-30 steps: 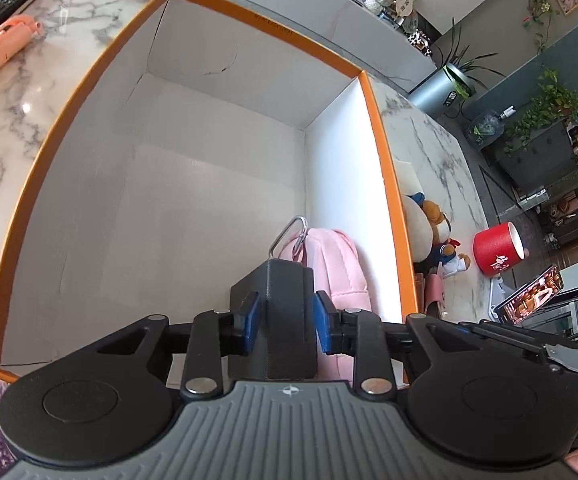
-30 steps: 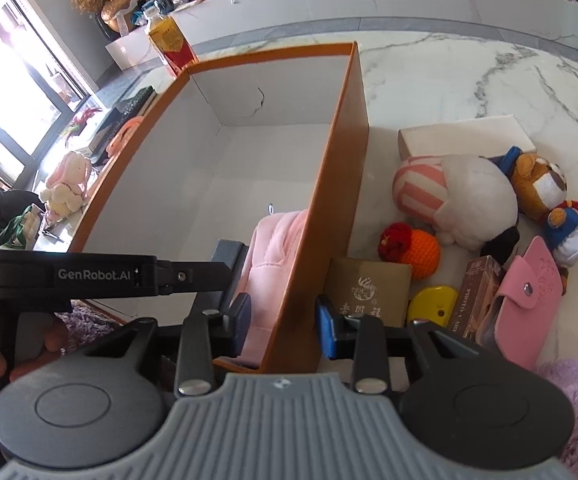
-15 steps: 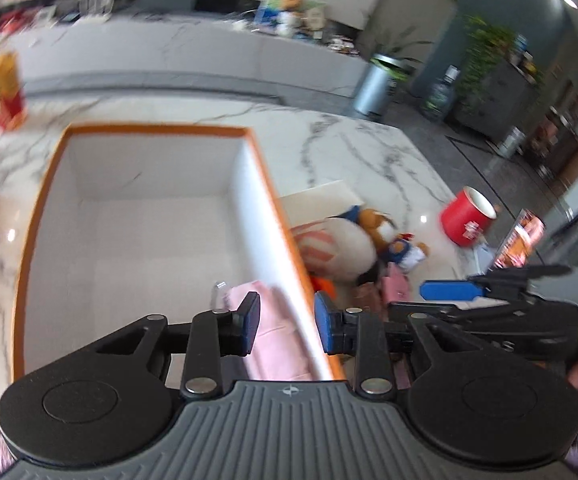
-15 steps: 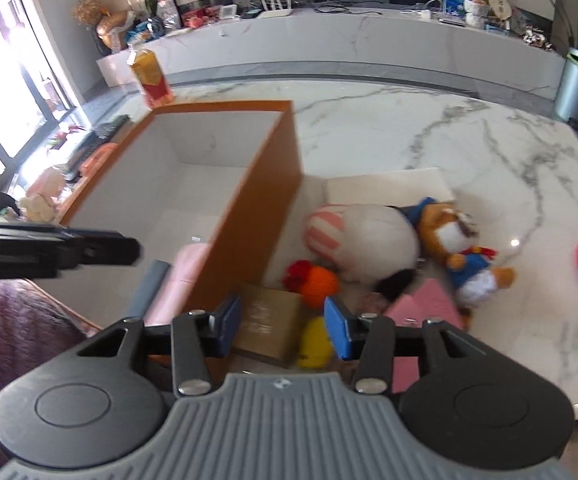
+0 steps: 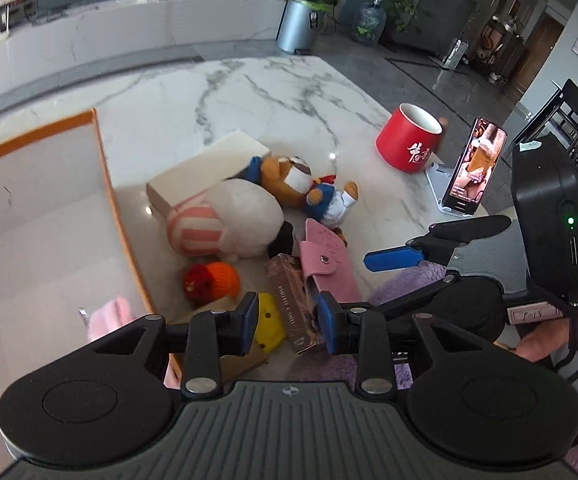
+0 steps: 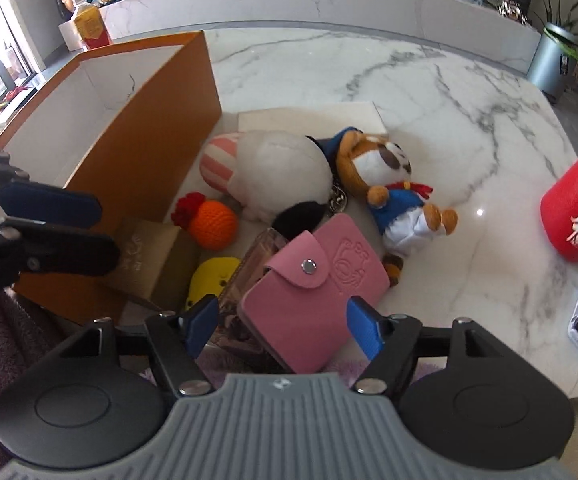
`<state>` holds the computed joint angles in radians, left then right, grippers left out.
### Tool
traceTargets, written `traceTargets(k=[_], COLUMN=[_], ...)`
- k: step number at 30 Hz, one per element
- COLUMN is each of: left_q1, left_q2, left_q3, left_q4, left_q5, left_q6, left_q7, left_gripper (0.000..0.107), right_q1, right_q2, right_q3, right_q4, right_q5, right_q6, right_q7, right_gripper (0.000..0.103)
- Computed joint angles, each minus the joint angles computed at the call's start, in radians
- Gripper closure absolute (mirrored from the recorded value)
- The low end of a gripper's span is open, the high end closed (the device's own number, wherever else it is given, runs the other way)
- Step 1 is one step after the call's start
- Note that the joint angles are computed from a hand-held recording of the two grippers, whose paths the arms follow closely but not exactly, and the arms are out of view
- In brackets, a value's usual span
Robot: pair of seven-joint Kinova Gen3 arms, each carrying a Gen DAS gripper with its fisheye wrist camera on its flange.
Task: Organize objects
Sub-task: 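Move both tools back to the pile and reach for the card box and card holder, then grasp the brown photo card box with the left tool while the right tool grasps the pink card holder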
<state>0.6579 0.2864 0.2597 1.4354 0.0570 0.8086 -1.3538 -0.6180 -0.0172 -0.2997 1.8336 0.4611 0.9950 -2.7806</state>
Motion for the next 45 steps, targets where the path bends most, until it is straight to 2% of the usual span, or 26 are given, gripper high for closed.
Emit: traceTargets(k=[2, 6, 9, 16, 19, 21, 23, 24, 28, 31, 36, 39, 42, 43, 44, 45], left_q1=[0.009, 0.032, 0.043, 0.034, 0.035, 0.041, 0.044, 0.043, 0.052, 0.09, 0.11, 0.124, 0.132, 0.139, 0.146, 0.15], left_q2=[0.035, 0.079, 0.104, 0.155, 0.165, 0.17, 0.178, 0.185, 0.216, 0.248, 0.293, 0.325, 0.347, 0.352, 0.355, 0.358], left_q3=[-0.01, -0.04, -0.052, -0.038, -0.036, -0.041, -0.041, -0.037, -0.035, -0.058, -0.069, -0.074, -0.075, -0.077, -0.08, -0.081], left_q4=[-0.037, -0.09, -0.13, -0.182, -0.191, -0.199, -0.212, -0.22, -0.258, -0.3, -0.345, -0.391, -0.423, -0.431, -0.437, -0.442], left_q5=[-0.003, -0.028, -0.048, -0.026, -0.012, -0.013, -0.011, -0.005, 0.005, -0.034, -0.05, -0.062, -0.062, -0.068, -0.074, -0.076], left_q6=[0.025, 0.049, 0.08, 0.115, 0.117, 0.123, 0.135, 0.142, 0.185, 0.233, 0.272, 0.308, 0.328, 0.331, 0.332, 0.334], left_q7=[0.033, 0.135, 0.183, 0.187, 0.179, 0.187, 0.186, 0.182, 0.167, 0.191, 0.207, 0.203, 0.194, 0.188, 0.183, 0.18], left_gripper=[0.069, 0.067, 0.066, 0.065, 0.064, 0.061, 0.06, 0.058, 0.045, 0.042, 0.035, 0.033, 0.033, 0.034, 0.038, 0.049], right_q1=[0.013, 0.051, 0.071, 0.12, 0.135, 0.151, 0.169, 0.179, 0.214, 0.244, 0.275, 0.301, 0.314, 0.318, 0.323, 0.326], right_q2=[0.005, 0.01, 0.036, -0.008, -0.036, -0.073, -0.112, -0.123, -0.167, -0.202, -0.231, -0.235, -0.241, -0.243, -0.245, -0.248], right_q3=[0.013, 0.043, 0.061, 0.086, 0.073, 0.073, 0.069, 0.061, 0.048, 0.037, 0.073, 0.055, 0.047, 0.045, 0.042, 0.041], right_q4=[0.004, 0.014, 0.002, 0.089, 0.113, 0.137, 0.149, 0.147, 0.172, 0.195, 0.232, 0.23, 0.232, 0.233, 0.233, 0.237], right_q5=[-0.013, -0.042, -0.062, -0.164, -0.18, -0.211, -0.243, -0.248, -0.284, -0.309, -0.402, -0.404, -0.409, -0.409, -0.408, -0.411], right_q6=[-0.017, -0.065, -0.064, -0.191, -0.214, -0.243, -0.256, -0.246, -0.241, -0.244, -0.289, -0.278, -0.265, -0.261, -0.256, -0.256], right_q7=[-0.022, -0.075, -0.11, -0.075, -0.065, -0.039, -0.007, 0.0, 0.023, 0.018, 0.101, 0.116, 0.125, 0.126, 0.125, 0.124], right_gripper=[0.023, 0.022, 0.022, 0.022, 0.031, 0.042, 0.061, 0.064, 0.064, 0.064, 0.063, 0.062, 0.061, 0.058, 0.054, 0.053])
